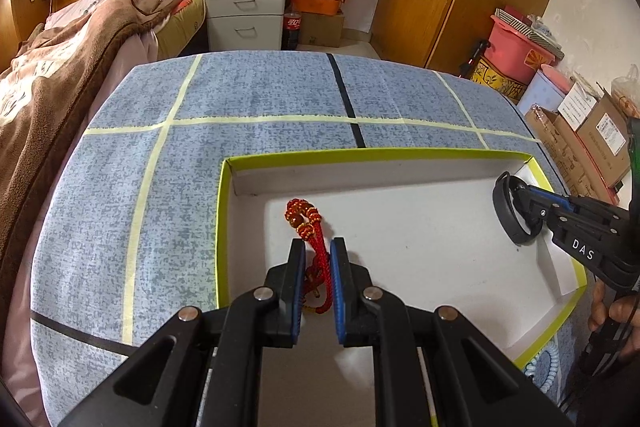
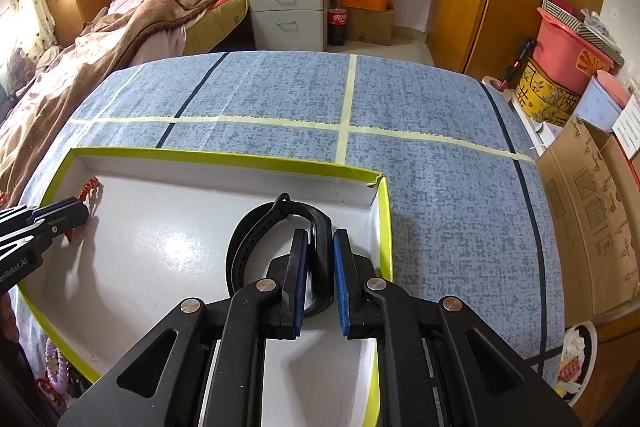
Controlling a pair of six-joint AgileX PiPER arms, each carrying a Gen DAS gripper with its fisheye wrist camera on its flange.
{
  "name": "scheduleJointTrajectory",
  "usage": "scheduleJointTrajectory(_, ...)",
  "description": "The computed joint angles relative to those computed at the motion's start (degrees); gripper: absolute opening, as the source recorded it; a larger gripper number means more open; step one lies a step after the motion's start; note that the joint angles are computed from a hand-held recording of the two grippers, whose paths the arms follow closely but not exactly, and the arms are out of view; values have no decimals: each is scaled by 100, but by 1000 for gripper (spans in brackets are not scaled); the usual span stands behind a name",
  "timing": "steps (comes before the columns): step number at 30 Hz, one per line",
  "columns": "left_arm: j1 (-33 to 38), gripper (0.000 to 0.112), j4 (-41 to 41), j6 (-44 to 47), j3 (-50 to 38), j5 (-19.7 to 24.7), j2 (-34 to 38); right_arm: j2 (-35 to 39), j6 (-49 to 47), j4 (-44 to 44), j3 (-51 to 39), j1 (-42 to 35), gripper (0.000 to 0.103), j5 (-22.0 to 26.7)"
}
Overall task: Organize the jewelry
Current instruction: 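Open both grippers to drop the black band and red tassel into the box, then grasp the light blue coiled hair tie with the right gripper while the left grasps the red knot ornament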
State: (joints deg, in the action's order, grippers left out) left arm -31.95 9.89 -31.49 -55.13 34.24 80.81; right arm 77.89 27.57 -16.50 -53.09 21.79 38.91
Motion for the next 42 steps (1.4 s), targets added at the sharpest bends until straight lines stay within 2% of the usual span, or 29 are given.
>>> scheduleJointTrajectory(3,64,16,-200,202,20,-51,-11,-27,-14,16,19,-9,15,-35)
scheduleJointTrajectory(5,86,21,-244,256,38,-84,-27,-48,-67,60,27,-10,22,-55)
scheduleJointTrajectory(6,60,26,-165,159,45,-73,-43,-70,-11,-10,40,17,29,-68)
scheduleJointTrajectory(10,3,32,-65,-3,97,-45,-170,-171,13,4,93,86,40,-143)
scheduleJointTrajectory(15,-17,42,-122,-73,210,4,-398,-371,222,-103,145,232,40,-95)
scheduleJointTrajectory(23,-475,47,145,-585,529,217,-1216,-1151,826,-445,377,740,40,189)
scheduleJointTrajectory(29,-969,47,773,-1479,847,592,-1869,-1750,1494,-819,643,1408,40,656)
scheduleJointTrajectory(31,-1126,47,942,-1744,973,661,-2099,-1929,2030,-1191,750,1824,40,936)
scheduleJointTrajectory(37,-1680,48,1390,-2581,1381,955,-2719,-2447,2870,-1547,1102,2563,40,1406)
scheduleJointTrajectory(40,-2403,48,2256,-3720,1546,1397,-2956,-2732,3234,-1619,1294,2920,40,1616)
scheduleJointTrajectory(42,-2641,48,2392,-3964,1636,1514,-3119,-2876,3575,-1733,1407,3229,40,1808)
